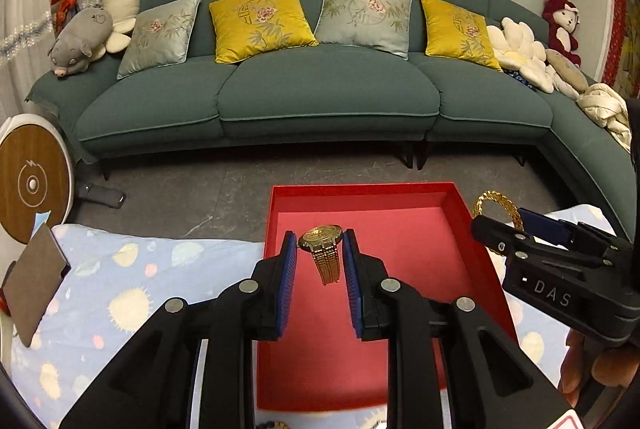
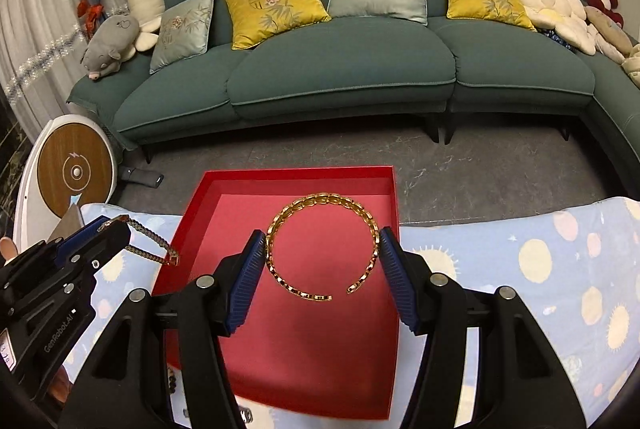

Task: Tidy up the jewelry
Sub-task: 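Carry the bangle and watch into the red tray and open both tools, then lift both open tools away from the red tray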

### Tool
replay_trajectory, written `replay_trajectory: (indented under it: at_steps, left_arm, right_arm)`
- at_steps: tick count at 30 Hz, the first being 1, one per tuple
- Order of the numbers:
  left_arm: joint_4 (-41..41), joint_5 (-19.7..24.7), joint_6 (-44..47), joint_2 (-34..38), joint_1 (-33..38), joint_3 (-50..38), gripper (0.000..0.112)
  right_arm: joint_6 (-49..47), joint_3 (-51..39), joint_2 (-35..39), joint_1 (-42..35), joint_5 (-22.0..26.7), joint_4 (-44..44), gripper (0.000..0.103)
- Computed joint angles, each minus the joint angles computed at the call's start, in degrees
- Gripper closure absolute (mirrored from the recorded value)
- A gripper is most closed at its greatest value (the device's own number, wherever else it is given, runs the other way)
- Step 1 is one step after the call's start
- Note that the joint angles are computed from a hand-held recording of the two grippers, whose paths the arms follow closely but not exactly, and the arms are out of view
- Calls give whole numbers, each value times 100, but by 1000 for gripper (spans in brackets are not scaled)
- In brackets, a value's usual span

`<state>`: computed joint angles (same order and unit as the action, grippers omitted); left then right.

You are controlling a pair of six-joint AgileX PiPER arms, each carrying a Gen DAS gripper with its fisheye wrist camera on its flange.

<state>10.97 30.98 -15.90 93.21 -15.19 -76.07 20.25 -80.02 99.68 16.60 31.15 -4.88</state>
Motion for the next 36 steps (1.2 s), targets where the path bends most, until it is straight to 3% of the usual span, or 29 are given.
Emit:
replay_trajectory:
  at_steps: [6,12,14,15,16,18,22,24,27,31,36]
  left_arm:
    - [-249,210,25,1185,131,-1017,92]
    - [24,63,-162,1691,63,-1268,91]
    - [318,-67,-429,1746,28,-1239,86]
    - [272,-95,-405,1759,29,-1236,78]
    - [276,-67,-437,1772,29,-1253,61]
    - [567,-157,-770,1667,6,-1115,52]
    - [693,-391,-890,1092,34,-495,52]
    - [343,-604,-603,556,171,76,52]
    - [532,-649,-707,-425,222,1042,52]
    - [257,-327,-287,-1803,352,2138,52]
    - [-145,547,184,-3449,481,3143,52]
  right_arm:
    - [-275,-830,947,-247,205,367,47]
    - [-595,-1136,1402,-320,285,456,46]
    - [-609,-1101,1441,-316,202,431,45]
    - [-652,-1087,1458,-330,153,479,44]
    - [-606,-1057,1461,-332,117,442,43]
    - [-497,-896,1377,-318,-11,348,43]
    - [-717,5,672,-374,-528,582,43]
    - [-1279,741,40,-451,-777,1148,43]
    - [-1646,1782,-1013,-456,-867,1354,43]
    - [-1102,2849,-2478,-223,-450,695,43]
    - [1349,3593,-4096,1057,554,-1380,43]
